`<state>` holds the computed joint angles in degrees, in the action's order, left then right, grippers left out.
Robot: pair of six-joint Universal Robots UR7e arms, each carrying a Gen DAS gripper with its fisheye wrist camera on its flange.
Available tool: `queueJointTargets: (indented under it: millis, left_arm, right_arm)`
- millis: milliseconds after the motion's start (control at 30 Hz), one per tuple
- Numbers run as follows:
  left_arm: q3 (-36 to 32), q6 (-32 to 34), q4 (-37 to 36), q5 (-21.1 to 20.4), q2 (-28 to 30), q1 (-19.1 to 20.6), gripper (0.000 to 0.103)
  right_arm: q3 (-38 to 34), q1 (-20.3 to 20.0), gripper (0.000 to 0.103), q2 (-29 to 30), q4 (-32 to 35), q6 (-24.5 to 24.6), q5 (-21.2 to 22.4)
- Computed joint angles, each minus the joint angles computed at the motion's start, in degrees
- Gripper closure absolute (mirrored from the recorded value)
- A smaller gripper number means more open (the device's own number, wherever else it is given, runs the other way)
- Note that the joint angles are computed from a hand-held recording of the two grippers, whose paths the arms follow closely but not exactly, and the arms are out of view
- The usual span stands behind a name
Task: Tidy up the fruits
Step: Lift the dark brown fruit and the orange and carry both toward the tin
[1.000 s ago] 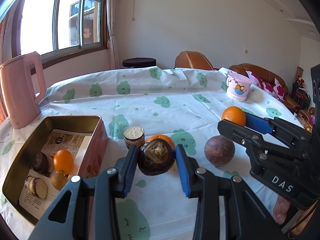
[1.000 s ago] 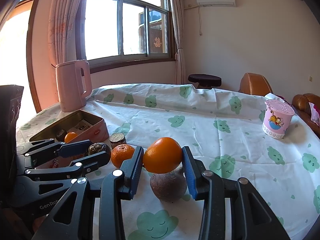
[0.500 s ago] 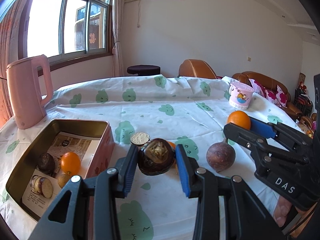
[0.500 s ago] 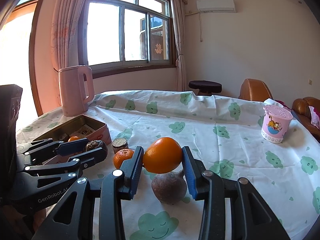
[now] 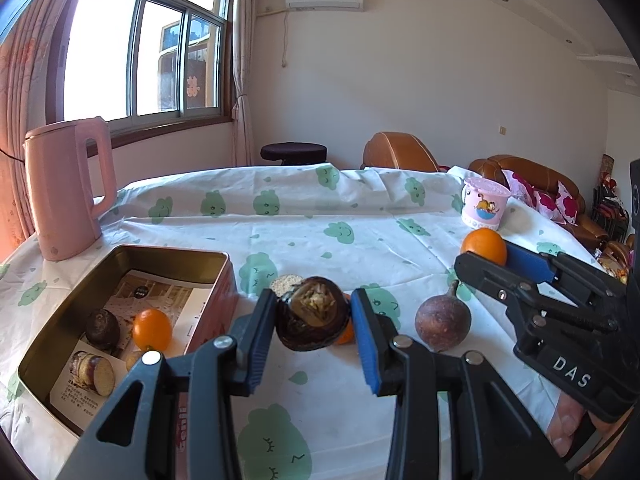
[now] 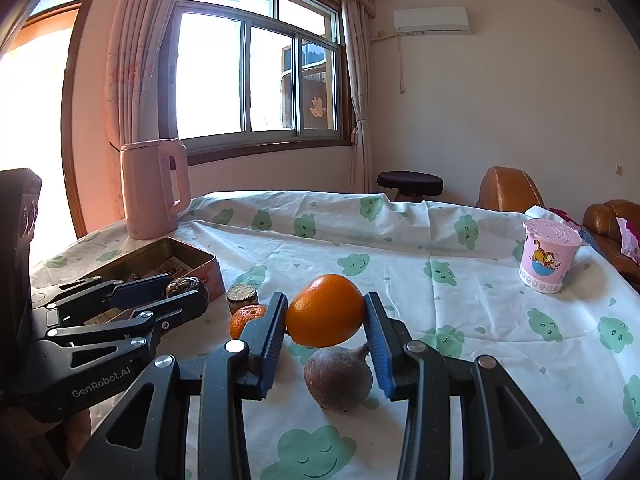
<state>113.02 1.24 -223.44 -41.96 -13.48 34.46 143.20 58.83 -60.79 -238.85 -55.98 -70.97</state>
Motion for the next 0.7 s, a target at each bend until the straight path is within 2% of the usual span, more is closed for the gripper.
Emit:
queueJointTargets:
  millis: [700]
  left_arm:
    - [0.38,2.23,-5.33,1.36,0.95,-1.01,0.063]
  right_arm:
    - [1.27,-1.7,0.062,0.66,-3.44,-0.64,4.06]
